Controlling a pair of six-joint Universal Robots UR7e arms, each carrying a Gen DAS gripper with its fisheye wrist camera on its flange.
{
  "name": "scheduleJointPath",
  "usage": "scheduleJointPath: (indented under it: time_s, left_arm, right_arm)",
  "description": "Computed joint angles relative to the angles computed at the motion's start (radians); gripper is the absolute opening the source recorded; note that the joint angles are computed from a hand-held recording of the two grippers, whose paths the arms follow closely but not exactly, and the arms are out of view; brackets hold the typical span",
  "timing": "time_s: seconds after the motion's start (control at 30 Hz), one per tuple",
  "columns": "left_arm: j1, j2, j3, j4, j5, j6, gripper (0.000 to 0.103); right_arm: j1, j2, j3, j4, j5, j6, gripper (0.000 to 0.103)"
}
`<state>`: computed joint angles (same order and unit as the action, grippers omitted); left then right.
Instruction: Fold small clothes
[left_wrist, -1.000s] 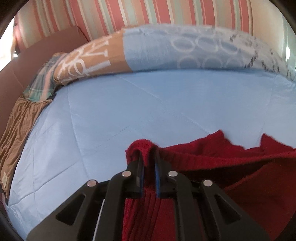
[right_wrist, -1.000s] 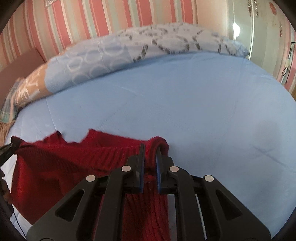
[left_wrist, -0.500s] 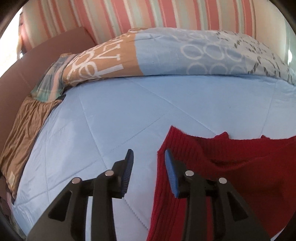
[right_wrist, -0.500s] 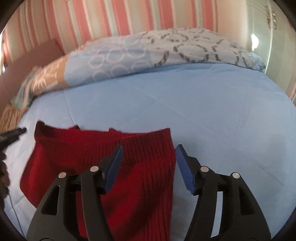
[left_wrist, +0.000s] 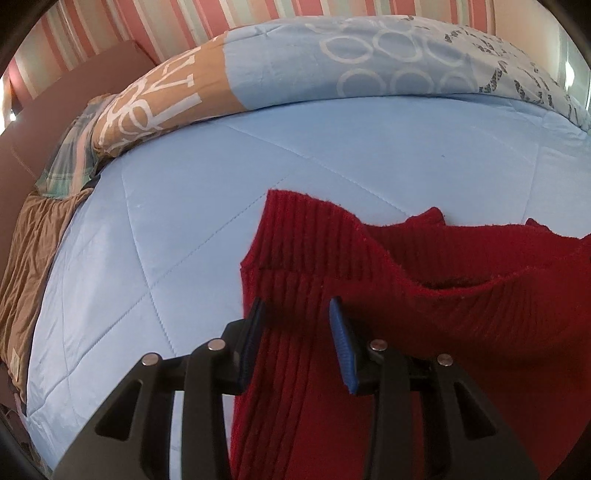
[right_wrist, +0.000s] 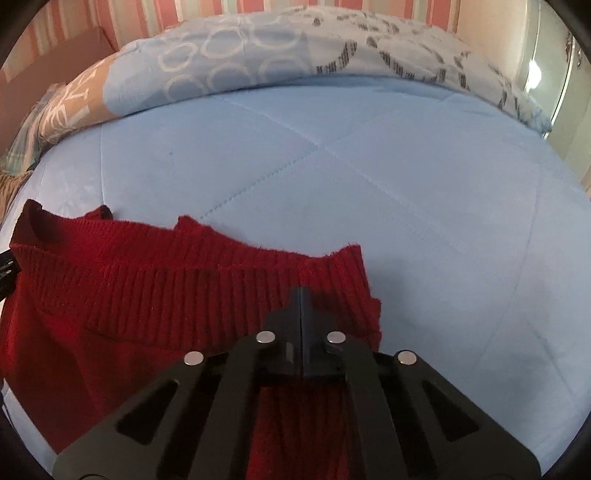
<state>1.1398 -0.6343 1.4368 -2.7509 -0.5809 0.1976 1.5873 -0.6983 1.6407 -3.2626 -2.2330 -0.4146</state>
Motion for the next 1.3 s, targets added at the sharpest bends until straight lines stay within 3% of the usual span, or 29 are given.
scheduleJointPath:
  time_s: [0.13, 0.3, 0.37, 0.53, 0.57, 0.63, 0.67, 0.7, 0.8, 0.87, 0.93, 1.0, 1.1, 1.3]
  left_arm:
    - [0.008, 0.01, -0.032, 0.022, -0.018, 0.003, 0.037]
    - [0.016, 0.016, -0.084, 0.124, -0.091, -0.036, 0.035]
    - [0.02, 0.022, -0.115, 0.175, -0.14, -0.045, 0.02]
    - [0.024, 0.128, -0.248, 0.212, -0.042, -0.019, 0.019]
    - [0.026, 0.143, -0.271, 0.233, -0.023, -0.025, 0.019]
    - [0.024, 0.136, -0.267, 0.26, -0.016, -0.046, 0.019]
    - [0.02, 0.121, -0.245, 0.25, -0.021, -0.046, 0.019]
    - [0.012, 0.097, -0.208, 0.233, -0.024, -0.043, 0.021]
    - [-0.001, 0.039, -0.121, 0.214, -0.046, -0.061, 0.021]
    - [-0.004, 0.013, -0.081, 0.229, -0.053, -0.092, 0.022]
    - [-0.005, -0.003, -0.04, 0.217, -0.055, -0.102, 0.022]
    - [-0.006, -0.01, -0.009, 0.188, -0.046, -0.095, 0.022]
    - [-0.007, -0.014, -0.005, 0.185, -0.051, -0.101, 0.022]
    - [-0.01, -0.017, -0.017, 0.188, -0.059, -0.106, 0.022]
  right_arm:
    - [0.001, -0.007, 0.012, -0.134, -0.005, -0.022, 0.001]
    - [-0.015, -0.053, 0.037, -0.091, 0.039, 0.053, 0.001]
    - [-0.01, -0.069, 0.059, -0.096, 0.064, 0.055, 0.002]
    - [-0.001, -0.08, 0.087, -0.073, 0.075, 0.046, 0.004]
    - [-0.002, -0.083, 0.089, -0.057, 0.085, 0.052, 0.007]
    - [-0.005, -0.09, 0.094, -0.031, 0.098, 0.056, 0.027]
    - [-0.006, -0.092, 0.096, -0.023, 0.107, 0.055, 0.045]
    - [-0.005, -0.092, 0.095, -0.013, 0.112, 0.052, 0.056]
    - [-0.003, -0.076, 0.062, 0.04, 0.109, 0.045, 0.071]
    - [-0.01, -0.057, 0.018, 0.14, 0.095, 0.082, 0.074]
    - [-0.016, -0.034, -0.012, 0.173, 0.086, 0.088, 0.07]
    - [-0.015, -0.017, -0.02, 0.159, 0.079, 0.067, 0.032]
    - [-0.009, 0.001, -0.024, 0.122, 0.05, 0.037, 0.012]
    - [0.023, 0.014, 0.011, -0.103, -0.015, -0.084, 0.009]
